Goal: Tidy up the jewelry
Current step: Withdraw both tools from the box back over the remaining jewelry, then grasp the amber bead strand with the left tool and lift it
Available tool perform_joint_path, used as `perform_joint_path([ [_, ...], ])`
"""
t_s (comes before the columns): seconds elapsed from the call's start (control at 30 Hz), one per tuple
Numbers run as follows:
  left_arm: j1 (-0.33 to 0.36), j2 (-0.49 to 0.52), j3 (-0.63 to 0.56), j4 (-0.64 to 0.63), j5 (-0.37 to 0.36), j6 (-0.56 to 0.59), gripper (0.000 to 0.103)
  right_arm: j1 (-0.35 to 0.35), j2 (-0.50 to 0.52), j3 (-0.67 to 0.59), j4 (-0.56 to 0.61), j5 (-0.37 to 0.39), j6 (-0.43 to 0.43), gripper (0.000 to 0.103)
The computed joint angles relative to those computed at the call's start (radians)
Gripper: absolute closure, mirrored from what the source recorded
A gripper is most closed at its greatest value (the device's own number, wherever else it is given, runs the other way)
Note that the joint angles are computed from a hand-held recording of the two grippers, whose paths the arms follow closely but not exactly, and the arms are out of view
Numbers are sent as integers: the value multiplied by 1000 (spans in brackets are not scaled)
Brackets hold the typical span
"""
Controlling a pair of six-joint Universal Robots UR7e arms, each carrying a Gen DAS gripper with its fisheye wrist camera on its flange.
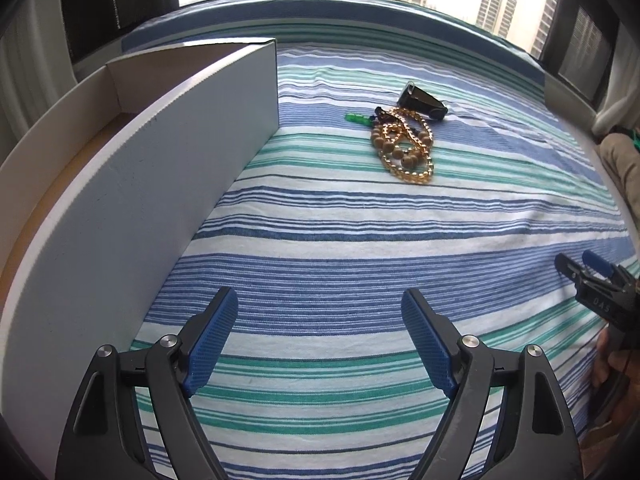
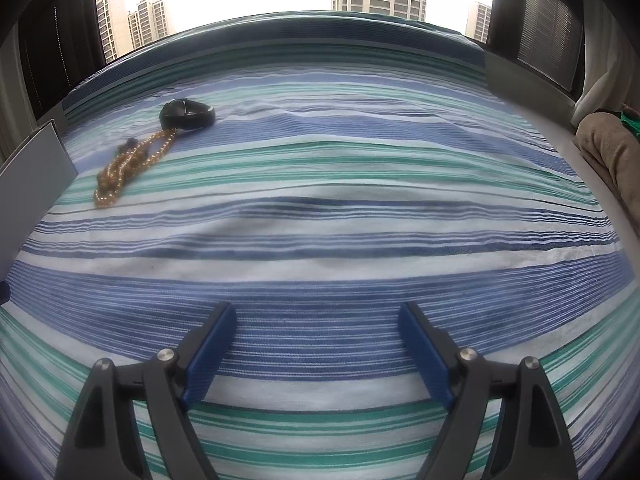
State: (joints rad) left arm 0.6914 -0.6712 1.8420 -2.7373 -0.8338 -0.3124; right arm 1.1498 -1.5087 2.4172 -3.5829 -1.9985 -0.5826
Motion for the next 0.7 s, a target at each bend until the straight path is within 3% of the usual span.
perform_joint_path([
  [0.17, 2, 4, -33, 50, -24, 5, 18, 0, 0, 0, 0, 0, 0, 18],
  [0.37, 27, 6, -110, 125, -146, 11, 18, 1, 1, 0, -2, -1, 0, 18],
  [0.53, 46, 72, -265, 167, -196, 42, 18, 3, 3, 0, -3, -4, 2, 17],
  [0.7, 64, 214, -473, 234, -196, 124, 22, 4, 4, 0, -4, -5, 3, 17],
])
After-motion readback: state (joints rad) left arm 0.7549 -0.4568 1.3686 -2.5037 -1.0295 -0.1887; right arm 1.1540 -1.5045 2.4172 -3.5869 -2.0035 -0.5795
